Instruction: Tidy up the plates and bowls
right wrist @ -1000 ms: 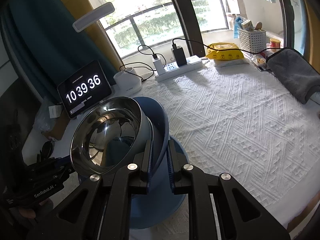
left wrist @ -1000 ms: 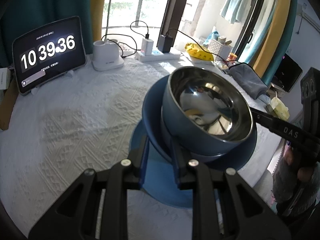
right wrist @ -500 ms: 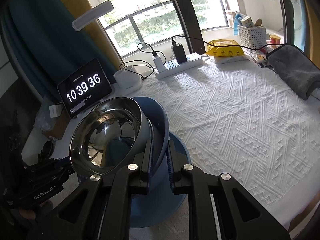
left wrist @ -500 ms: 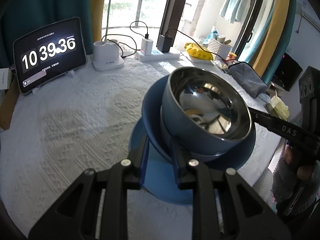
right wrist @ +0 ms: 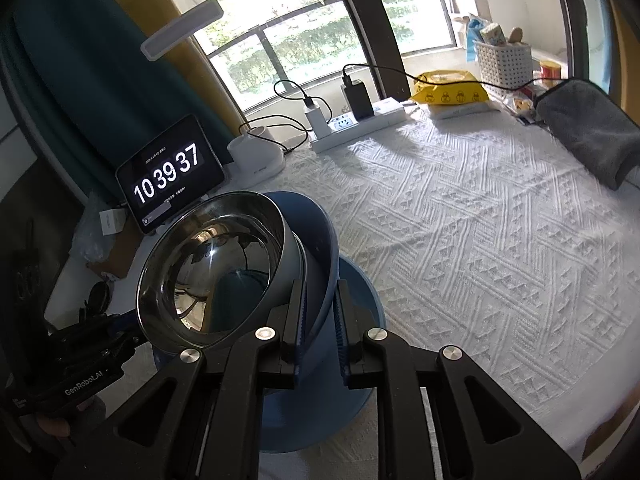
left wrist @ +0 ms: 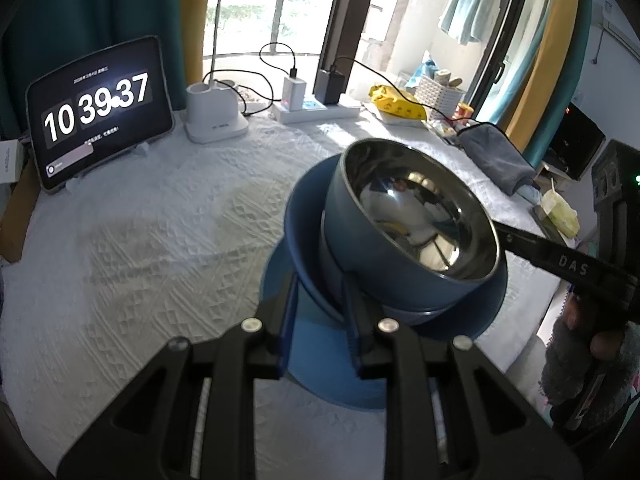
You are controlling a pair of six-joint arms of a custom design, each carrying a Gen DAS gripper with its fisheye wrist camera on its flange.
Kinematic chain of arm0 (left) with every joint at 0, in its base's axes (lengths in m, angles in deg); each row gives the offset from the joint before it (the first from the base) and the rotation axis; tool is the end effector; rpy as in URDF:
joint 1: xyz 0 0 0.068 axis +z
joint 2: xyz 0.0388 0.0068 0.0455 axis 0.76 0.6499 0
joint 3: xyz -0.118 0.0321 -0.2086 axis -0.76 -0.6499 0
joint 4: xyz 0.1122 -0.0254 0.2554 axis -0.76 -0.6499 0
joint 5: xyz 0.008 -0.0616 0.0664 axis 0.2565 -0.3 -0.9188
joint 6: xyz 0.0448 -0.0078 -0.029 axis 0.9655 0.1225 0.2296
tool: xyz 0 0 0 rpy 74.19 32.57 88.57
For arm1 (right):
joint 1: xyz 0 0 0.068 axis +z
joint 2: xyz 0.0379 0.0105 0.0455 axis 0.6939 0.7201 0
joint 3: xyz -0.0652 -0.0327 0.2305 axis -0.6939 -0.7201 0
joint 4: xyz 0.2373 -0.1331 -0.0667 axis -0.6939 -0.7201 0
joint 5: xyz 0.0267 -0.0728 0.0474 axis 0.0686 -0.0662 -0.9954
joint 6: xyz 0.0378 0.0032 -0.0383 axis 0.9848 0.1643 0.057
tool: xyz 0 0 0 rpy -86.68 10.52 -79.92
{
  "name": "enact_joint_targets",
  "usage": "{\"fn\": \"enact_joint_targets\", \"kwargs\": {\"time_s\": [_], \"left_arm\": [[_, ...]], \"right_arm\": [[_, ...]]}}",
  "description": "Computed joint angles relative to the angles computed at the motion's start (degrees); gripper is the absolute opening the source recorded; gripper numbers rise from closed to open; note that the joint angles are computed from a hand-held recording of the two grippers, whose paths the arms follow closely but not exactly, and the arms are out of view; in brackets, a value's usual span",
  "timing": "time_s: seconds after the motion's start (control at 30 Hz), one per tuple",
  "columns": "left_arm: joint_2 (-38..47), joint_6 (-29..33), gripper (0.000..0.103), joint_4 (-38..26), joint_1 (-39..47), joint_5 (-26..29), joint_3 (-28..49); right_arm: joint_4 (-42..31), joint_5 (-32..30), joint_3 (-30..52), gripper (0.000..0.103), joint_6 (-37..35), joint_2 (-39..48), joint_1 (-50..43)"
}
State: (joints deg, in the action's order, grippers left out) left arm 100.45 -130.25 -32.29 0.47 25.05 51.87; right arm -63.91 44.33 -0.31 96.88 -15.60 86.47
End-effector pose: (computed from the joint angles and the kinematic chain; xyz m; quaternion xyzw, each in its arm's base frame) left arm 0.1063 -0.0958 0.2618 -0.1158 0.9244 -0.0612 0.3582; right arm 0.2068 0.1973 0.2595 -0.1951 0.8943 0.2717 0.2974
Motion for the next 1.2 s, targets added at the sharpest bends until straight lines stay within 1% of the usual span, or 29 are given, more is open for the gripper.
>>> {"fn": "enact_joint_targets", "kwargs": {"time_s": [0.17, 0.33, 0.43, 0.5, 0.6, 0.67, 0.73, 0.8, 0.87, 0.9, 1.0, 1.07, 1.13, 1.2], "left_arm": [[0.4, 0.3, 0.025, 0.4, 0.7, 0.4, 0.5], [2.0, -0.2, 0.026, -0.5, -0.9, -1.6, 1.3], [1.3, -0.9, 0.027, -0.6, -1.2, -1.9, 0.8], [0.8, -1.3, 0.030, -0.8, -1.4, -2.2, 0.7], [0.8, -2.9, 0.032, -2.0, -3.2, -3.9, 0.9], [0.5, -3.3, 0.033, -2.1, -4.5, -4.1, 0.9], [1.1, -4.7, 0.033, -2.8, -7.1, -5.5, 1.4], [2.4, -6.5, 0.036, -4.0, -10.0, -8.0, 2.3], [3.7, -8.0, 0.040, -4.9, -12.1, -10.1, 3.1], [4.3, -8.4, 0.043, -5.1, -13.2, -10.9, 3.4], [5.4, -8.7, 0.045, -4.9, -15.1, -11.5, 4.0], [7.6, -10.9, 0.045, -6.5, -17.2, -13.2, 5.3], [9.7, -14.1, 0.046, -8.3, -20.1, -15.9, 6.3], [9.9, -15.9, 0.046, -8.6, -22.4, -18.2, 6.1]], "right_arm": [[1.0, -0.9, -1.1, 0.017, 1.5, 0.1, -0.9], [2.4, -1.9, -2.2, 0.017, 2.2, -0.5, -1.5], [3.0, -1.5, -2.7, 0.017, 2.4, -0.9, -1.4], [3.2, -1.3, -2.9, 0.017, 2.5, -1.1, -1.3], [3.2, -1.3, -3.0, 0.018, 2.6, -1.2, -1.3], [3.4, -1.1, -3.2, 0.018, 2.9, -1.5, -1.2], [3.4, 0.4, -3.5, 0.022, 3.1, -2.3, -0.7], [3.3, 1.5, -3.6, 0.029, 3.0, -3.1, -0.4], [3.2, 2.0, -3.9, 0.032, 2.9, -3.8, -0.5], [3.2, 2.0, -3.9, 0.033, 2.9, -3.8, -0.5], [3.1, 1.5, -4.4, 0.035, 3.0, -4.8, -0.9], [2.9, 1.8, -4.9, 0.036, 2.8, -5.8, -0.8], [2.6, 3.6, -5.6, 0.037, 2.3, -7.5, 0.0], [2.5, 4.9, -6.2, 0.041, 1.9, -8.9, 0.6]]}}
